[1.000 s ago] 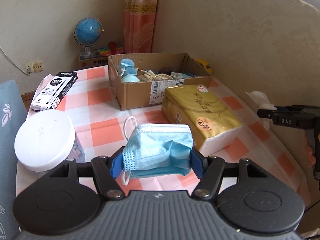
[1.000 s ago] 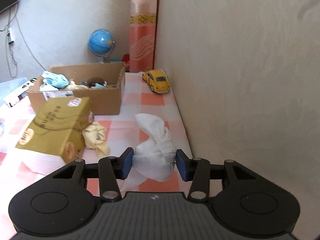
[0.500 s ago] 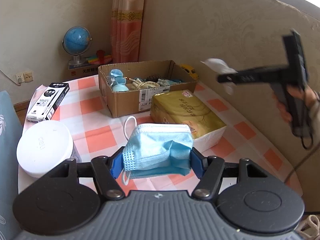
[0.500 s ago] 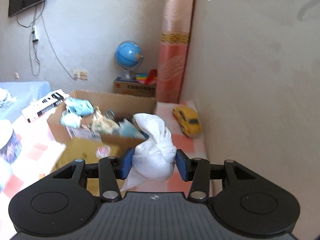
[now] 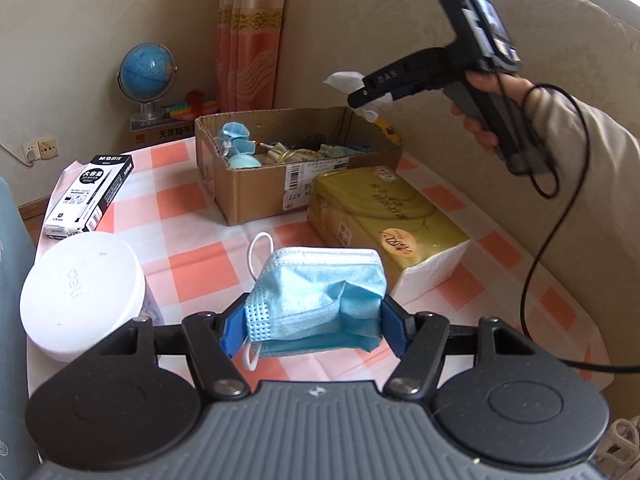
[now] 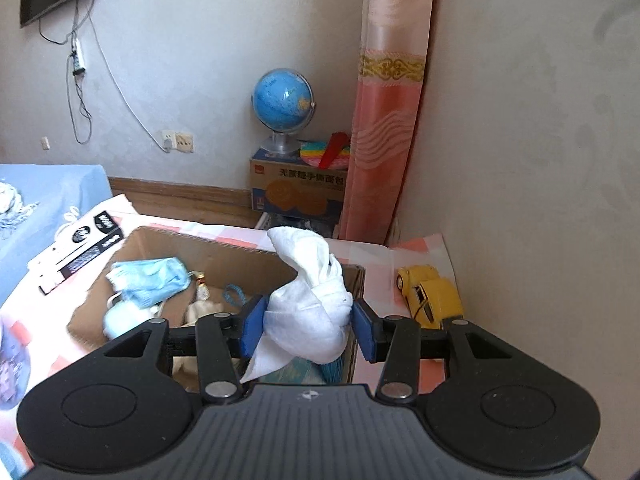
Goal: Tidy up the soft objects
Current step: 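Drop the white cloth into the box with the right gripper while the left gripper drops the mask there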
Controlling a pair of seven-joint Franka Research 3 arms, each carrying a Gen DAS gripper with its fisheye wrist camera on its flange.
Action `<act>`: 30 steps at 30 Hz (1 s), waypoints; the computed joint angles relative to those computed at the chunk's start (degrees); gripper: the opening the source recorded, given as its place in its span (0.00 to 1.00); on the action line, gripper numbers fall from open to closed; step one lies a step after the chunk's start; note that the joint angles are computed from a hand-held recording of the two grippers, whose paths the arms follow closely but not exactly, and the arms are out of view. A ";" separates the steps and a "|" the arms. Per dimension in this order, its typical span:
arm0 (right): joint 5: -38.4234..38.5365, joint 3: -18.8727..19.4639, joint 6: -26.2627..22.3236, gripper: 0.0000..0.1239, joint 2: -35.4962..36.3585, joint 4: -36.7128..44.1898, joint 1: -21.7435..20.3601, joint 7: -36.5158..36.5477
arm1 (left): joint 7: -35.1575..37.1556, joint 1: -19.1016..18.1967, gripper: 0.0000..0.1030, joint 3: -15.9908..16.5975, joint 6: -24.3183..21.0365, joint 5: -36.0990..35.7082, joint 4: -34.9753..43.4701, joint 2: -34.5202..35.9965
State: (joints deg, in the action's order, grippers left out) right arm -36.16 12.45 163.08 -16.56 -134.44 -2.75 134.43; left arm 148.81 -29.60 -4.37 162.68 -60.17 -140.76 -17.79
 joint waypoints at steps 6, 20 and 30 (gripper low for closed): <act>-3.30 -0.50 -0.68 0.70 0.59 -0.27 -0.68 5.95 | -0.64 -0.13 0.64 -0.04 0.80 0.07 -0.27 -0.31; 9.22 2.88 -2.85 0.83 -18.52 -14.86 0.69 -0.42 | -6.08 -1.03 0.64 -0.36 1.59 5.85 1.76 0.23; 18.29 11.07 -10.18 0.83 -37.52 -28.27 3.04 3.06 | -13.31 0.57 0.64 -2.34 1.36 14.51 8.74 5.17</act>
